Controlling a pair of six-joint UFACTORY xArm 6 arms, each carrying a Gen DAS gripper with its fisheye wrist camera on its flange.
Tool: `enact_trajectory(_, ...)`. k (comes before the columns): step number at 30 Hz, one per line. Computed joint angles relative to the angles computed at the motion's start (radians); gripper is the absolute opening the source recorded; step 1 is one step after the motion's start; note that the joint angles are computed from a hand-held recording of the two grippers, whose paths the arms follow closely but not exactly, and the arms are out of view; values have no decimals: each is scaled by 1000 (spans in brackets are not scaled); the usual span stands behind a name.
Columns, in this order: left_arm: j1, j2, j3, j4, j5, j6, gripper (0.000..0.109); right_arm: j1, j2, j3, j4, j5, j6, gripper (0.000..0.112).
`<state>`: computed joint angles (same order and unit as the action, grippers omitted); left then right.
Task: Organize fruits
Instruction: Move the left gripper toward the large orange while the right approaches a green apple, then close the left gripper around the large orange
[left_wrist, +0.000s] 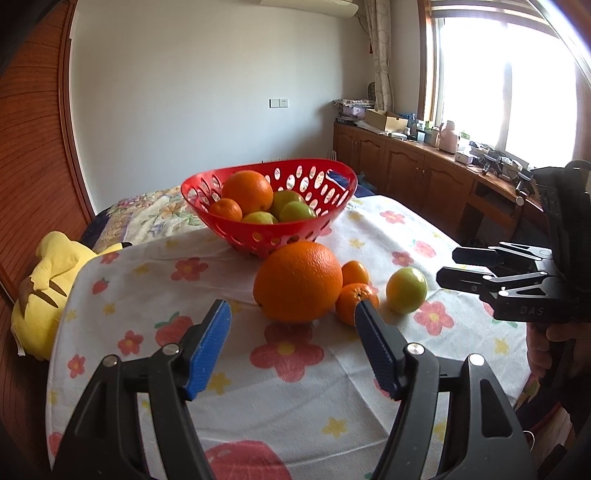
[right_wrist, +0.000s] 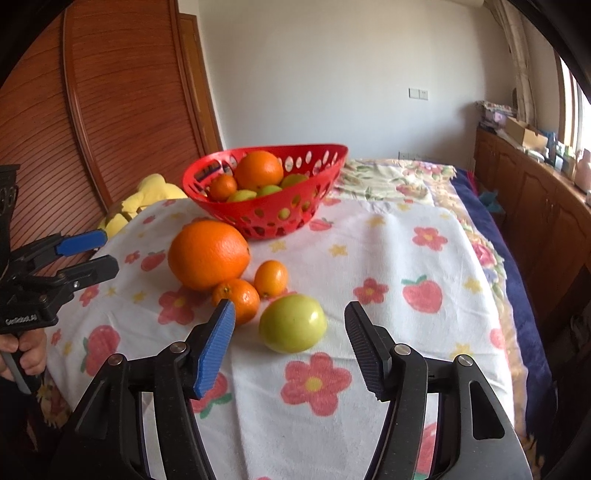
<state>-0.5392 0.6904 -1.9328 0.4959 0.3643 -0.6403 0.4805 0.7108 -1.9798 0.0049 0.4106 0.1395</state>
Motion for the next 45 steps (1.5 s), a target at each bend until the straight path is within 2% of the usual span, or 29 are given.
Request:
enact_trajectory(9, 2, -7, 45, -9, -29, -8, 70, 1, 79, -97, -15, 56, 24, 65)
enact_trajectory(31, -5, 4, 50, -52, -19, 15, 70, 12, 253, -372, -69, 231, 50, 65)
enact_trajectory(45, -7, 15, 40, -62, -13, 23, 70, 12, 288, -422, -83, 275, 49, 61)
